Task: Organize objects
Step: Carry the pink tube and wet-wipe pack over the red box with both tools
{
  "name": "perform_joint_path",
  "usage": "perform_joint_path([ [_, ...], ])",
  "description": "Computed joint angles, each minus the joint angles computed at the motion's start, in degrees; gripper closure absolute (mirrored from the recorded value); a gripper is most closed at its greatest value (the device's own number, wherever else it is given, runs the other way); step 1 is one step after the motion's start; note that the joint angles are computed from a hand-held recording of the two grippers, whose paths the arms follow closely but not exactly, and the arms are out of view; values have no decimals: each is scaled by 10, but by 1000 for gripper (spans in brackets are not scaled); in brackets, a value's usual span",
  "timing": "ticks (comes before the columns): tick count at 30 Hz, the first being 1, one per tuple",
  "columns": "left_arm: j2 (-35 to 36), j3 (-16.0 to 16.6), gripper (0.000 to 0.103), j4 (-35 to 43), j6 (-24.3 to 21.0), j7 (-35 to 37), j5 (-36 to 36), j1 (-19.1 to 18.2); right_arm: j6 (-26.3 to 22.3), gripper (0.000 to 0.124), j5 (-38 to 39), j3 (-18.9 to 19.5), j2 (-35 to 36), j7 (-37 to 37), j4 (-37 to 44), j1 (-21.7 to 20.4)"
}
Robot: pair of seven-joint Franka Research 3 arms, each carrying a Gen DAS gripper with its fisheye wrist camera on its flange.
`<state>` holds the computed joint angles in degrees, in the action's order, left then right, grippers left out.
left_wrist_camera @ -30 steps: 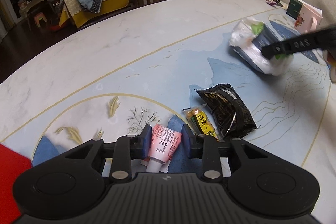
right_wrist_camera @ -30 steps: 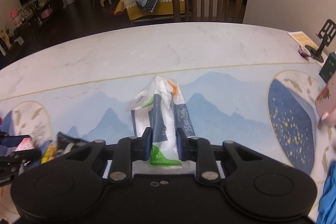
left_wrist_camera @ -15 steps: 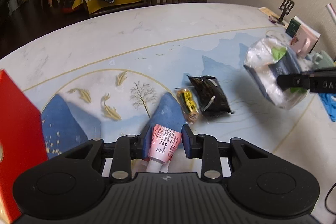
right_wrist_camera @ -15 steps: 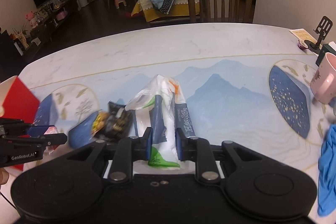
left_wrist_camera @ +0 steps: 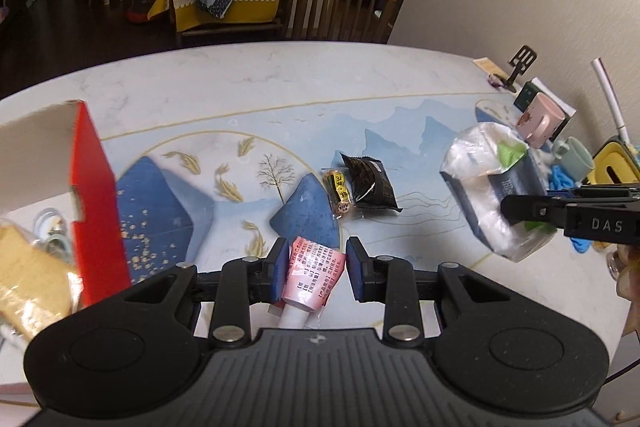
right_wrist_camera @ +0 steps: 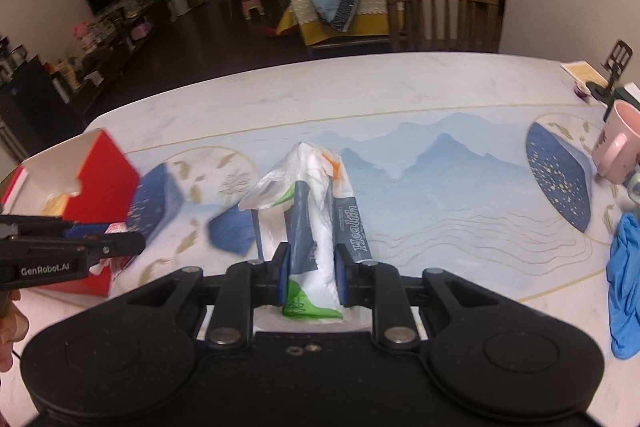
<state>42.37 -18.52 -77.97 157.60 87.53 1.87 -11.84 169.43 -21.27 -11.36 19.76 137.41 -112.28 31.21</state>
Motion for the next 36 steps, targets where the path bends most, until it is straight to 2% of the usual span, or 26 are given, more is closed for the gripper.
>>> perform_joint_path([
  [11,-92,-40,73,-133,61,44,-48,78,-34,102,-4,43,18,-58,70,17],
  [17,-127,-55,73,-184,84,77,-75,119,-64,102,20,64,60,-107,147,29],
  [25,-162,-53,73,-233,101,101,-103,160,-102,102,60,75,134,-167,269,50],
  [36,-182,-28,73,-255,103,130,-116,194,-197,102,103,75,279,-217,506,72],
])
